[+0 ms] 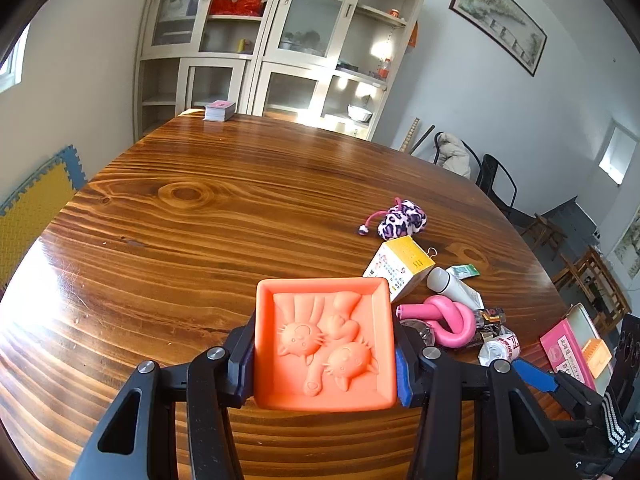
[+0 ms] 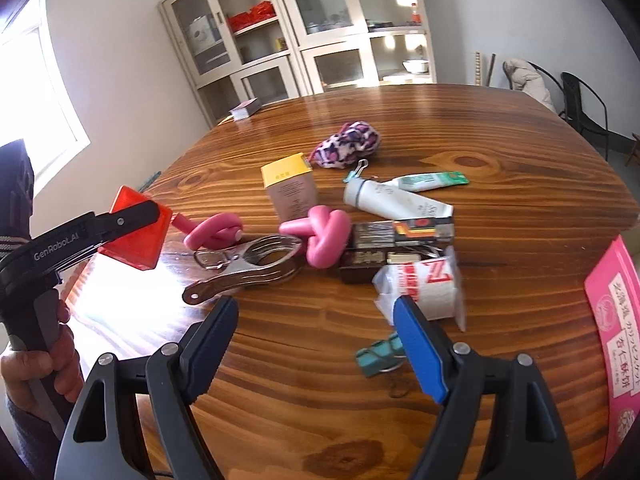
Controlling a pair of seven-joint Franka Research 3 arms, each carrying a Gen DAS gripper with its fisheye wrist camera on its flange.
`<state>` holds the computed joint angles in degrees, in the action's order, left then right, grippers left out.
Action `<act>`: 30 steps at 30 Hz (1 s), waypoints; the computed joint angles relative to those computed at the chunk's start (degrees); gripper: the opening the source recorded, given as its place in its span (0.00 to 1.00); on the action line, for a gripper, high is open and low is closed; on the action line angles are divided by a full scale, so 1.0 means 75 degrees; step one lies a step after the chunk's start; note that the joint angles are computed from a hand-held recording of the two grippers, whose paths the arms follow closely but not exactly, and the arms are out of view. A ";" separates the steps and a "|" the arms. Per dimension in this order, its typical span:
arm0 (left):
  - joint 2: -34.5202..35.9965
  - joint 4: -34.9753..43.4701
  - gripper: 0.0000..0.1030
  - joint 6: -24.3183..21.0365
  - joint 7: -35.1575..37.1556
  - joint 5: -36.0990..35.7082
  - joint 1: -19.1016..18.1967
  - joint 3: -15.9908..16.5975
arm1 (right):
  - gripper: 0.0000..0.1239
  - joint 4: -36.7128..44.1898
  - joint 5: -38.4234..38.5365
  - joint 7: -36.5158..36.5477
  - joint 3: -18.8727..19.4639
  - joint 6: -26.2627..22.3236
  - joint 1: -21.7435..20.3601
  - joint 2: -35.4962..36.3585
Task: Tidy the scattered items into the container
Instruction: 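Grasp the metal clip with the right gripper while the left gripper holds the orange block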
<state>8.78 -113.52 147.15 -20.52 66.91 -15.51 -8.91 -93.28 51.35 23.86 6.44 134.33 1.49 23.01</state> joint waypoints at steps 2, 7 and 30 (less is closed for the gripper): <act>-0.0094 -0.0084 0.52 -0.0041 -0.0117 0.0092 -0.0008 0.0007 | 0.67 0.0031 -0.0118 0.0051 0.0036 -0.0176 0.0076 0.0024; -0.0326 -0.0314 0.52 -0.0068 -0.0400 0.0252 0.0059 -0.0041 | 0.67 0.0567 -0.0470 0.0821 0.0061 -0.0937 0.0240 0.0357; -0.0395 -0.0390 0.52 -0.0049 -0.0399 0.0220 0.0176 -0.0168 | 0.63 0.0978 -0.2248 0.0916 0.0374 0.1025 0.0975 0.1124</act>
